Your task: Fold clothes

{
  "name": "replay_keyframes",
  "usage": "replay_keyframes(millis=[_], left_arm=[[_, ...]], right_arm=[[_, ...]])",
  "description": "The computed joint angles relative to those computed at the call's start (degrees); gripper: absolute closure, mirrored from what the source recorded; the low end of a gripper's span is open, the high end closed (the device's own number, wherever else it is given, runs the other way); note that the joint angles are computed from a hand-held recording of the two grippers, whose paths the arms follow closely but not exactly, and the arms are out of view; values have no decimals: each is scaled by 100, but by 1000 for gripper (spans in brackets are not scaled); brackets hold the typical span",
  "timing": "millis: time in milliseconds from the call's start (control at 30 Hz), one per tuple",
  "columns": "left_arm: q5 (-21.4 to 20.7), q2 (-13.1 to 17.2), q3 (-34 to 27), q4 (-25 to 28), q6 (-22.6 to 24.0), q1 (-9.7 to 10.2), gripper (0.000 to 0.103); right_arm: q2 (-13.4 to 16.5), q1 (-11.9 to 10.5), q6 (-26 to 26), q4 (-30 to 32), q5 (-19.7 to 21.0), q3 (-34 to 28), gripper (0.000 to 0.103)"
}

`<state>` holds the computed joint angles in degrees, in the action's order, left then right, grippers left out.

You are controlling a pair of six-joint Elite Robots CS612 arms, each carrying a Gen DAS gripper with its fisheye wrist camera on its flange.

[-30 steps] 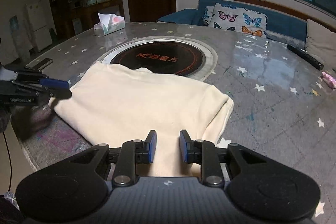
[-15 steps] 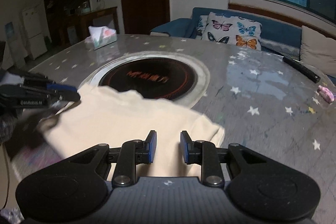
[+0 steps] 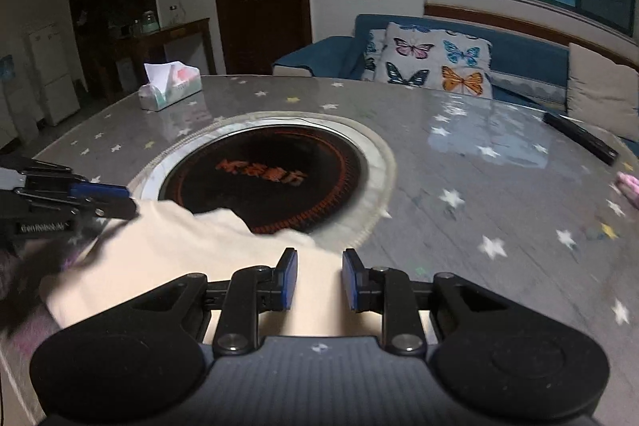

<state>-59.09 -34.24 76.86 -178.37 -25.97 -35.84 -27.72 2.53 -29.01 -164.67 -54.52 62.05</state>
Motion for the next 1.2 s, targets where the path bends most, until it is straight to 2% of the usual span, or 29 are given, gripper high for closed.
replay_keyframes(millis=[200,300,467,667,800,933,1033,1200], left_arm=[[-345,240,-510,457,152,89,82],[-292,303,-623,676,174,93,82],[-284,317,-673,637,93,94,82],[-210,364,-794,877,97,85,82],[-136,273,-641,685,55,74,81],[28,151,-424,532,-85,64,81],[165,0,-168,475,-342,63,78],[410,-257,329,310,-682,45,72]], right_arm=[[156,130,-34,249,-197,-273,79],[160,166,-80,271,-358,-284,79],[170,180,-41,224,-135,-318,79],[234,251,-86,313,-317,-408,79],[137,242,-121,167,-133,-270,79],[96,293,-449,322,-76,-181,78],[85,330,-503,192,-232,-94,78],[-116,302,-629,-37,6,245,78]])
